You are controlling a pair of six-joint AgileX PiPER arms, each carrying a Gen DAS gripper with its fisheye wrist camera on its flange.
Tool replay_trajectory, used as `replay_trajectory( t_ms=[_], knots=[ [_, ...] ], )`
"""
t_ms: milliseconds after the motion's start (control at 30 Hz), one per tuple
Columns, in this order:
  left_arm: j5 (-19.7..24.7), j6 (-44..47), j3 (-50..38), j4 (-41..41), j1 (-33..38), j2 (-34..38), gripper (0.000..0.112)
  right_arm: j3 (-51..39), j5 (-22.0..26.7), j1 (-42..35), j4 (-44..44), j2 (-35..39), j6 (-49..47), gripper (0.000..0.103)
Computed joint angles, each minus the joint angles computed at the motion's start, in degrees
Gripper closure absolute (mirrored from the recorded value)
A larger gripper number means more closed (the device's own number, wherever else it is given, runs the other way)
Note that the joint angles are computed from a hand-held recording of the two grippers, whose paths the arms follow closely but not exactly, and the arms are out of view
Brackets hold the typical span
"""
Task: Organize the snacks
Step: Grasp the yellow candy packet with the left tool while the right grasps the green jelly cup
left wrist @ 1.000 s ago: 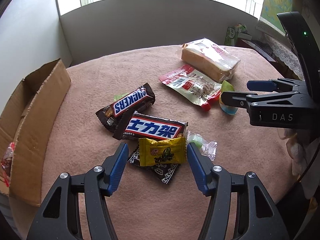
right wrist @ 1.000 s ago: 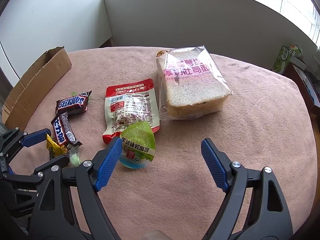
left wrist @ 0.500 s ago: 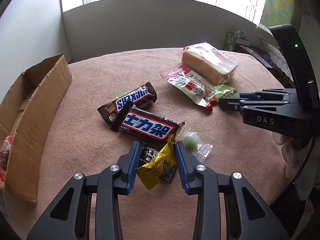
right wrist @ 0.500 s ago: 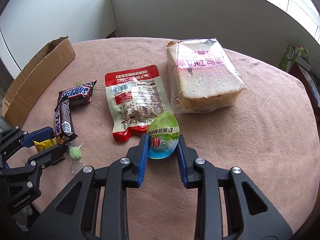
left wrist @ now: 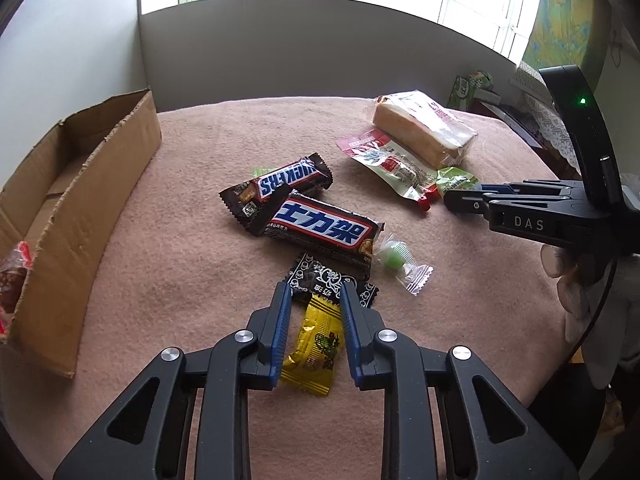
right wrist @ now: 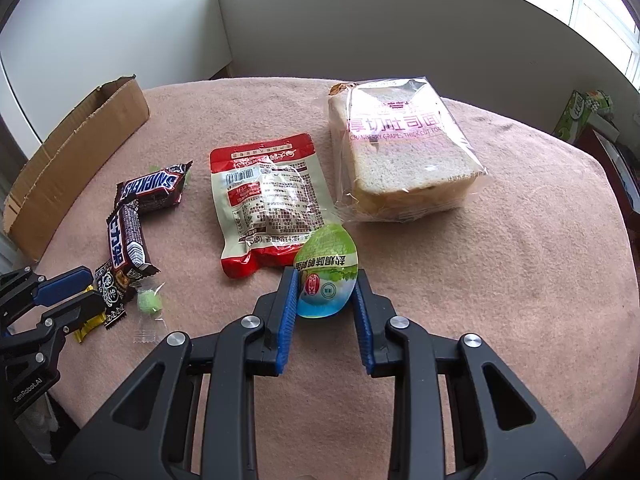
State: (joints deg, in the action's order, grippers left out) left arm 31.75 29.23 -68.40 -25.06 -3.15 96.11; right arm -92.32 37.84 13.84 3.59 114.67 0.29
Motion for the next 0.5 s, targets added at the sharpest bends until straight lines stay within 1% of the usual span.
replay_trajectory(
  t_ms=[67, 100, 133, 200, 233, 300, 400, 467, 500],
  knots=[
    [-0.71, 2.47, 1.08, -1.80, 0.34, -0.59, 0.089, 0.09, 0.11, -0.17, 0.52, -0.11, -0.22, 0.076],
    [-0.15, 3.65, 1.15, -2.54, 0.54, -0.59, 0.088, 0.14, 0.15, -0.25, 0.68, -0.18, -0.33, 0.076],
    [0.77, 3.84, 1.12, -2.40, 0.71, -0.59, 0.084, 0.18, 0.17, -0.29, 0.71, -0.23, -0.38, 0.076],
    [0.95, 5.21, 2.64, -2.83, 1.03, -1.60, 0.080, 0.24, 0.11, -0.24, 0.48, -0.24, -0.23, 0.076],
    [0.67, 5.24, 3.22, -2.07, 0.81, -1.92, 0.079, 0.41, 0.02, -0.17, 0.27, -0.34, 0.02, 0.076],
    [-0.18, 5.98, 4.47, -1.36, 0.69, -2.86, 0.079, 0.49, -0.05, -0.02, -0.08, -0.40, 0.39, 0.076],
    [-0.12, 6.06, 5.01, -1.27, 0.78, -3.38, 0.080, 0.53, -0.10, -0.12, 0.21, -0.38, 0.03, 0.076],
    [-0.69, 5.26, 5.37, -0.56, 0.66, -3.68, 0.087, 0.68, -0.22, -0.04, -0.02, -0.46, 0.33, 0.076],
    [-0.96, 4.94, 5.56, -0.20, 0.59, -3.81, 0.088, 1.01, -0.45, -0.02, -0.05, -0.65, 0.48, 0.076]
  ],
)
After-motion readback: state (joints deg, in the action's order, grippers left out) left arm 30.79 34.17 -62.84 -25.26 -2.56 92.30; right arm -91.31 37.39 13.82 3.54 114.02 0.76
